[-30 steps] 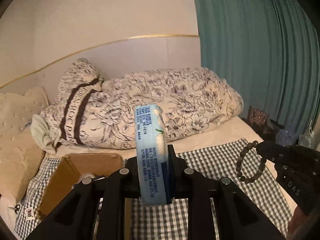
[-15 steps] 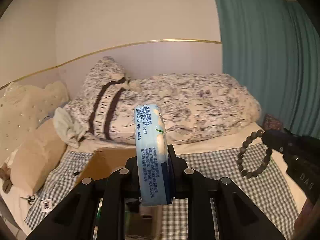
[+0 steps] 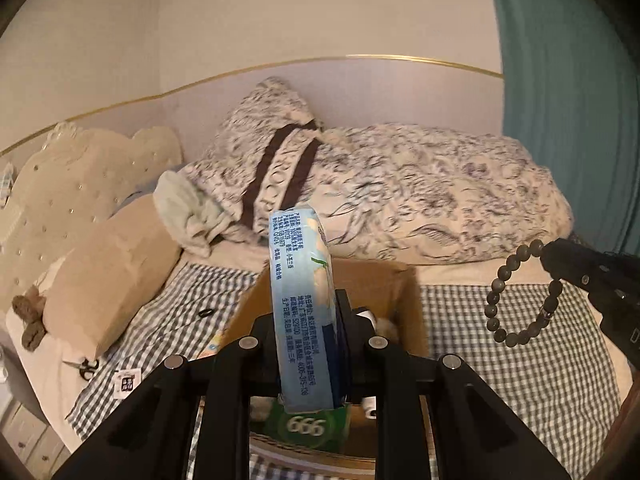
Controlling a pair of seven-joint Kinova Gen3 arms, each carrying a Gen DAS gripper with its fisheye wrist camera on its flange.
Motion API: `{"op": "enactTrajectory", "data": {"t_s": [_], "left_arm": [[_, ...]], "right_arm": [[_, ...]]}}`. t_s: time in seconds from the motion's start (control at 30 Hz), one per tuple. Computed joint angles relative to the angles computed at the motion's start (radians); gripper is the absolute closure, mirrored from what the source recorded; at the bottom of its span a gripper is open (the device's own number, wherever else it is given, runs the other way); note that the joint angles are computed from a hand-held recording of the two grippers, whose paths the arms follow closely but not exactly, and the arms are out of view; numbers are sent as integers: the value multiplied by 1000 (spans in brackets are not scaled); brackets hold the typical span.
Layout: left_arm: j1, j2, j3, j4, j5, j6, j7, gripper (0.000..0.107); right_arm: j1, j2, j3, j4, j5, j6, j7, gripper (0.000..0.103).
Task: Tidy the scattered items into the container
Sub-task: 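Carry the blue box with left tool while right tool carries the bracelet over the cardboard box, then open both tools to drop the blue box and bracelet into the cardboard box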
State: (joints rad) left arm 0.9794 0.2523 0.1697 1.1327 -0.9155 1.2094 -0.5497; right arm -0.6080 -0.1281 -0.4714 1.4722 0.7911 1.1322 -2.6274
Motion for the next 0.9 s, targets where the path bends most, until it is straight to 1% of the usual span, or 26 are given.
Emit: {"op": "enactTrajectory", "data": {"t_s": [0.1, 0.3, 0.43, 0.63, 0.77, 0.9], "left_arm": [[-31, -7, -7, 23, 20, -19, 1, 87], [-88, 10, -16, 50, 68, -58, -34, 87], [-129, 20, -26, 71, 120, -96, -52, 87], [-170, 28, -39, 87, 179, -124, -76, 87], [-193, 30, -42, 99, 217, -140, -94, 87], [-198, 41, -46, 101, 237, -129, -114, 87]], "right_arm": [[-14, 44, 11, -17, -2, -23, 10, 92], [-74, 126, 86, -61, -20, -64, 54, 92], [-100, 166, 138, -75, -50, -91, 81, 92], [-123, 221, 199, -75, -102, -133, 109, 92], [-144, 258, 225, -89, -131, -125, 125, 92], [-169, 277, 245, -92, -139, -111, 120, 92]]}}
